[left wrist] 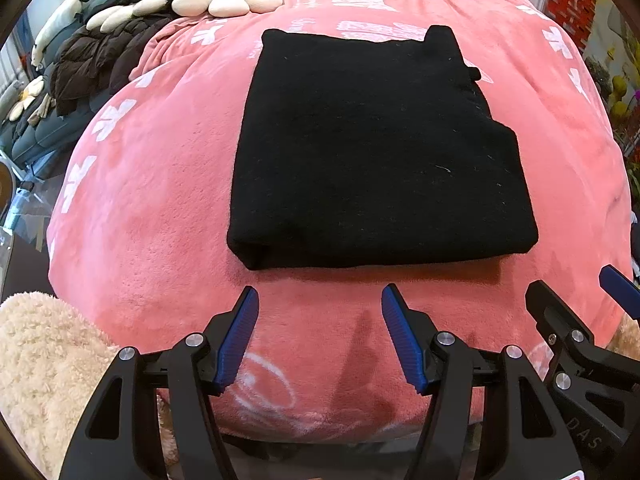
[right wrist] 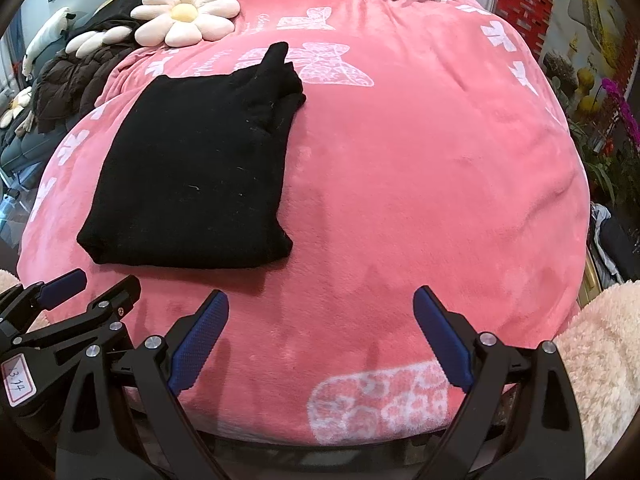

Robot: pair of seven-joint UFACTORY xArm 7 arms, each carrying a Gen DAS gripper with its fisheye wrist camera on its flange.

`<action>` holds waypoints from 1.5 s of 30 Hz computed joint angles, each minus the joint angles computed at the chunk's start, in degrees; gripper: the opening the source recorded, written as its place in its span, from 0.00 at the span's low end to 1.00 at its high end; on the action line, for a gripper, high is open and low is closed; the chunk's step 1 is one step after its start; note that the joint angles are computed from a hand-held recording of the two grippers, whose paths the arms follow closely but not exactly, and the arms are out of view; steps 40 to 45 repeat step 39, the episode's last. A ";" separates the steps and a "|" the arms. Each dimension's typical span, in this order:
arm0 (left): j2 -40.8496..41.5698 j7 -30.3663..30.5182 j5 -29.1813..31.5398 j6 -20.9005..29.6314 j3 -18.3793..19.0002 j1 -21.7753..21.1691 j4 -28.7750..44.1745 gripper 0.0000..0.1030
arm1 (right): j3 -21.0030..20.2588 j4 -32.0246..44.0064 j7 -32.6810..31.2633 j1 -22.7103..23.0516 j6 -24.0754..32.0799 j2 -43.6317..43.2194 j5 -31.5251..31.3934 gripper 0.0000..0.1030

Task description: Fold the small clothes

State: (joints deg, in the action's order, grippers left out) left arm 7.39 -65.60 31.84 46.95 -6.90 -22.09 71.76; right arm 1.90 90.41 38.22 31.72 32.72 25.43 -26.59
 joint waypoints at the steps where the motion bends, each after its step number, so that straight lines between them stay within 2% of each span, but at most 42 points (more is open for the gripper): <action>1: -0.03 0.01 -0.01 -0.06 0.01 0.01 -0.04 0.60 | -0.01 -0.04 0.03 0.02 0.00 -0.04 0.00 0.89; 14: 0.33 -0.25 0.30 0.47 0.05 -0.36 0.45 0.63 | -0.23 -0.03 1.50 0.38 0.53 -0.13 -0.85 0.89; 18: 0.46 -0.28 -0.02 0.88 0.09 -0.26 0.65 0.67 | -0.21 -0.03 1.71 0.37 0.73 -0.11 -0.96 0.89; 28: 0.43 -1.54 2.23 2.75 0.02 -0.94 1.08 0.67 | -0.25 0.12 2.16 0.43 1.05 -0.04 -1.30 0.89; 45: 0.84 -0.07 0.49 2.24 0.08 -0.40 1.32 0.66 | -0.36 -0.18 3.36 0.86 1.57 -0.45 -2.52 0.89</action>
